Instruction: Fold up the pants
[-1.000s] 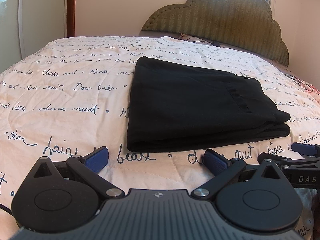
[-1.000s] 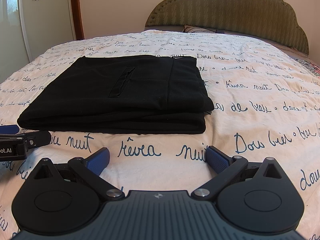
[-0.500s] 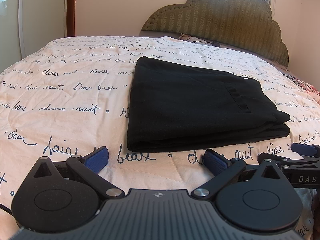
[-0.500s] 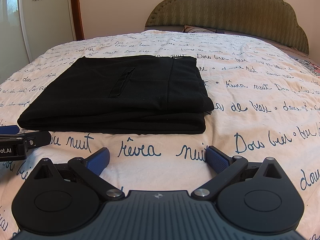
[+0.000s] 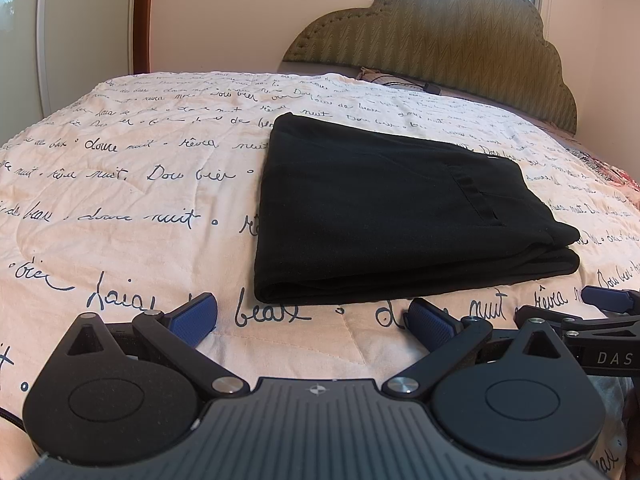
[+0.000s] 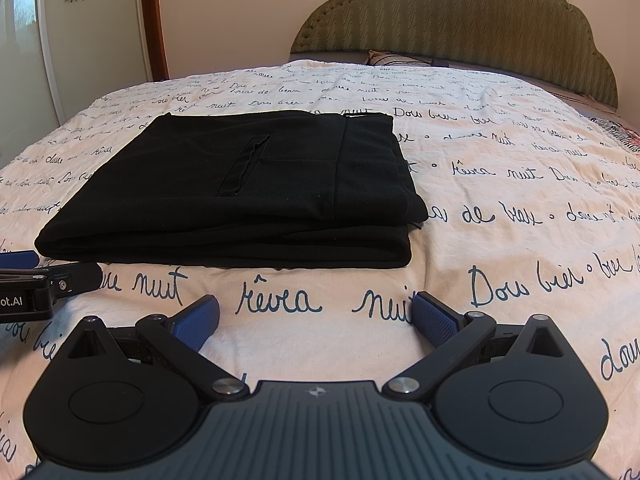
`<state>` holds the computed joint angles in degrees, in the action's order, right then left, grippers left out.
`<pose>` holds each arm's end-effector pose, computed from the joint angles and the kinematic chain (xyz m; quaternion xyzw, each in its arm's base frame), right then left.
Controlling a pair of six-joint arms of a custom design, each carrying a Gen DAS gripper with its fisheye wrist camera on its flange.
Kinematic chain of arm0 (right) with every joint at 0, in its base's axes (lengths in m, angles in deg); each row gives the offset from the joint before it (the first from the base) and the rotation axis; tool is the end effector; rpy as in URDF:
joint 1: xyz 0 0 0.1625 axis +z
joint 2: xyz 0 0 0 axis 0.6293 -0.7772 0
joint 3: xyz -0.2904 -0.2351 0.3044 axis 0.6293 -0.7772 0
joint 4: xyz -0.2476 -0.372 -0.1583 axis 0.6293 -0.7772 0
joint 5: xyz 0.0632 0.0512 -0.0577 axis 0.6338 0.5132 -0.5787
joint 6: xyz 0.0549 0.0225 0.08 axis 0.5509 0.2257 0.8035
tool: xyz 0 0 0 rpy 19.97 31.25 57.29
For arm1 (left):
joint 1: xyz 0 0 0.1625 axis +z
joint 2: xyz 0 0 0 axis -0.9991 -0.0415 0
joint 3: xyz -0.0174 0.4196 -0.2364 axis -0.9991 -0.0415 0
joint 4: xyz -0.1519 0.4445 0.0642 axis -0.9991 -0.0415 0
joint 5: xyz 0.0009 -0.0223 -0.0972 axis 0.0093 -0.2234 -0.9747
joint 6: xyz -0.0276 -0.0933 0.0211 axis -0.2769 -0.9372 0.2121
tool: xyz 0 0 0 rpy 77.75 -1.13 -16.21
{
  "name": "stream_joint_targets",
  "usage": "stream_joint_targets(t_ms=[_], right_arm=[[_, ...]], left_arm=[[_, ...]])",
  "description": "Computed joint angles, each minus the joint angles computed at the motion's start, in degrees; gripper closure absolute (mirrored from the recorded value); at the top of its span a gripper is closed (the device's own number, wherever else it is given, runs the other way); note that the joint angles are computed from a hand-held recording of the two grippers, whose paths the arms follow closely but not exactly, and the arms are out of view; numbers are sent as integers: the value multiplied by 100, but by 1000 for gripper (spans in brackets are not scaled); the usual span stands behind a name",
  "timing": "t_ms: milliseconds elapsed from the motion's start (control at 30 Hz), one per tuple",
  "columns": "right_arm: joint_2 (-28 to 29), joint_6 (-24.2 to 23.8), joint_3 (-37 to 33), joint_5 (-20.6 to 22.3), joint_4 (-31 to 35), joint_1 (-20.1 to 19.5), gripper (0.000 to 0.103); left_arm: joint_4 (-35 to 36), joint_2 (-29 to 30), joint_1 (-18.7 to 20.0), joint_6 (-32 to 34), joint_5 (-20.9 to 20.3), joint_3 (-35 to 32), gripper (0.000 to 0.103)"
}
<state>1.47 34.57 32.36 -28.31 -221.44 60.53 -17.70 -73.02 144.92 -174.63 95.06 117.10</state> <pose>0.2302 -0.7572 0.0871 0.3286 -0.8597 0.3104 0.2379 -0.1808 -0.6973 0.1256 0.0038 0.7913 -0.4751 0.3849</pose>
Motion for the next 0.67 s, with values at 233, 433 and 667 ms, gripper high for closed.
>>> stream_joint_targets(t_ms=[233, 433, 667], right_arm=[[1, 2, -1, 1, 0, 0, 0], [0, 0, -2, 1, 0, -1, 0], [1, 2, -1, 2, -1, -1, 0]], left_arm=[[-207, 7, -26, 102, -205, 28, 2], [-169, 28, -27, 155, -261, -7, 3], [79, 65, 3, -4, -185, -97, 0]])
